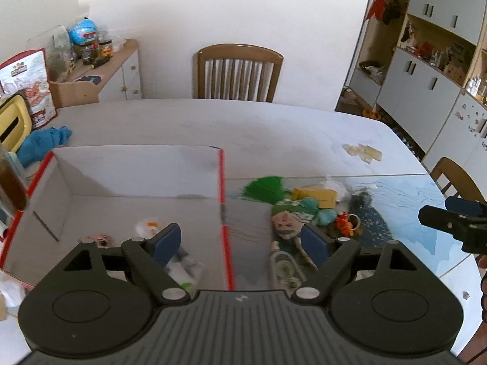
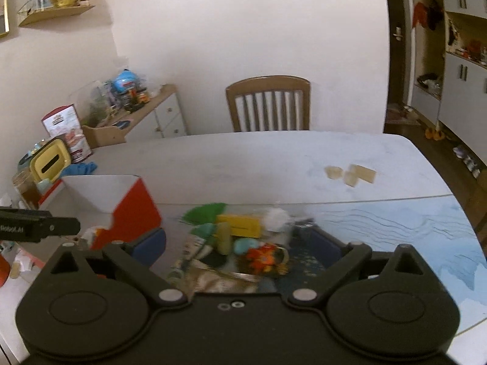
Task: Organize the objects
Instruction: 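Open both tools to release the plush and bag into the box, then grasp the pale blue tape dispenser with the left tool while the right tool grasps the dark mesh pouch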
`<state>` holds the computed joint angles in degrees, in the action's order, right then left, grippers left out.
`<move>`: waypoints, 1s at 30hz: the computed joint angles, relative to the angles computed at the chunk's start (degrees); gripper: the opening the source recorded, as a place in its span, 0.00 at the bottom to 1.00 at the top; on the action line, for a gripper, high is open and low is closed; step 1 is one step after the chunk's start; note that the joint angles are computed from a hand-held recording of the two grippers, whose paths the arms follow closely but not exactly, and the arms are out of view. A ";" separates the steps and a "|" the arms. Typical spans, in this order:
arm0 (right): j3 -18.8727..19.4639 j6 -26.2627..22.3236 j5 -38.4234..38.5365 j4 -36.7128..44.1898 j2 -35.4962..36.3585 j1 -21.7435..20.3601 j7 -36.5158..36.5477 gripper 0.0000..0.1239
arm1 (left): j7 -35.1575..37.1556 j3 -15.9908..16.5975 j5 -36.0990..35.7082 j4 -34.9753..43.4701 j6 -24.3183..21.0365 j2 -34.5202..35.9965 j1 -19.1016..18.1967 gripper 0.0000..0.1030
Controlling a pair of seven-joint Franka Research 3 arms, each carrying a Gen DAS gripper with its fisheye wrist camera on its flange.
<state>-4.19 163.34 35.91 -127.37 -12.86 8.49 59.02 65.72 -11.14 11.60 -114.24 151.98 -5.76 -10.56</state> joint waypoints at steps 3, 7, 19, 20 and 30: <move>-1.10 -0.53 0.72 0.12 0.19 -0.41 -1.48 0.80 | -3.05 -1.06 2.22 0.98 -0.55 1.28 -0.39 0.87; -2.17 -1.93 1.95 0.79 0.91 -1.25 -3.72 0.80 | -5.42 -1.77 3.41 0.82 0.77 2.59 -1.46 0.91; -2.69 -5.74 4.53 4.36 5.54 -4.82 -11.31 0.80 | -19.19 -2.65 15.30 -1.45 3.56 5.51 -3.65 0.98; -2.58 -5.99 4.44 4.87 6.18 -5.21 -11.43 0.80 | -20.38 -2.63 16.64 -1.60 3.48 5.67 -3.76 0.98; -1.46 -10.68 5.77 8.58 10.13 -7.73 -14.16 0.80 | -28.94 -2.35 28.70 -1.21 -0.31 8.85 -5.63 0.98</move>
